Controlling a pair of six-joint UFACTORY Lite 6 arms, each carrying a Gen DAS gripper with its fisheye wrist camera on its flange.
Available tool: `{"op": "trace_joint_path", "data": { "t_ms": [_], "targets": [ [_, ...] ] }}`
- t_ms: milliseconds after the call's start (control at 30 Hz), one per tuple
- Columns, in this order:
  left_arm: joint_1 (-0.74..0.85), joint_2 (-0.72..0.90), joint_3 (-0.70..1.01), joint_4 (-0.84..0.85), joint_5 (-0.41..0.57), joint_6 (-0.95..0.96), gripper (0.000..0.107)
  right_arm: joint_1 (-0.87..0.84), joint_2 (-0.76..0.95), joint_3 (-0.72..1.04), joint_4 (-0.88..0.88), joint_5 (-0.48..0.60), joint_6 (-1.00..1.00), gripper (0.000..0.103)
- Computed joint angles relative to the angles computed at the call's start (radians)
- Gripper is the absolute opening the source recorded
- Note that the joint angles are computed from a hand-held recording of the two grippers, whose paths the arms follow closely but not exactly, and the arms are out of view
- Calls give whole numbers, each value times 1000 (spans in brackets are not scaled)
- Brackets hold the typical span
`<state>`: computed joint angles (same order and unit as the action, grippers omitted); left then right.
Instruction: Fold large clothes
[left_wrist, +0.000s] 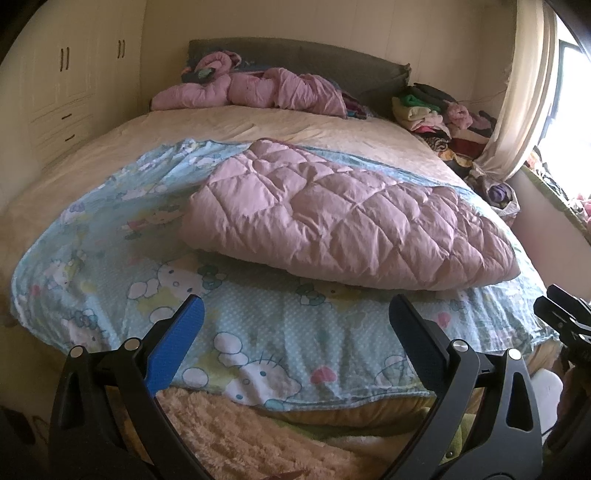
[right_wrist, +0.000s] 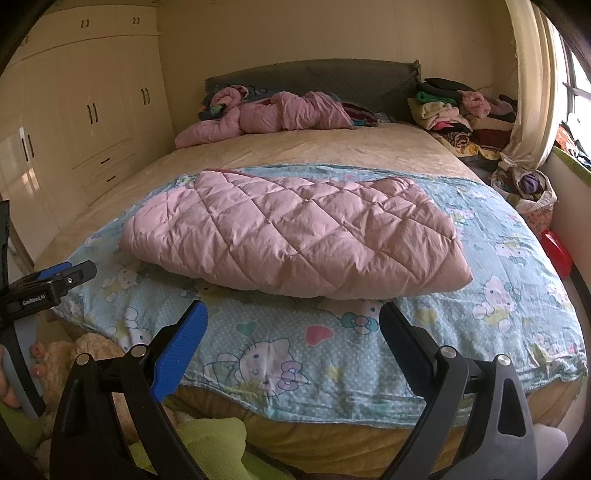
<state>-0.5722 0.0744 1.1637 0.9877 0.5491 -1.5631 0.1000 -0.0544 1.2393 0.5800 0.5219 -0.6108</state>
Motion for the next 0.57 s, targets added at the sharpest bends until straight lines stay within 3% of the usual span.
{"op": "trace_joint_path", "data": {
  "t_ms": [200, 333, 400, 500, 567],
  "targets": [
    [7, -8, -37, 12, 0, -30, 94, -67, -40, -85, -46, -46, 36, 93],
    [118, -41, -92, -17, -35, -14, 94, -205, -62, -187, -153, -176, 131, 93],
    [226, -49, -113, -51, -68, 40, 94, -314, -26, -207, -312, -243, 308, 93],
    [459, -18, -112, -118, -127, 168, 94, -561, 110, -230, -626, -441, 576, 93],
    [612, 38, -79, -92, -142, 199, 94, -750, 282, -119, -836, -436, 765, 93]
  ]
}}
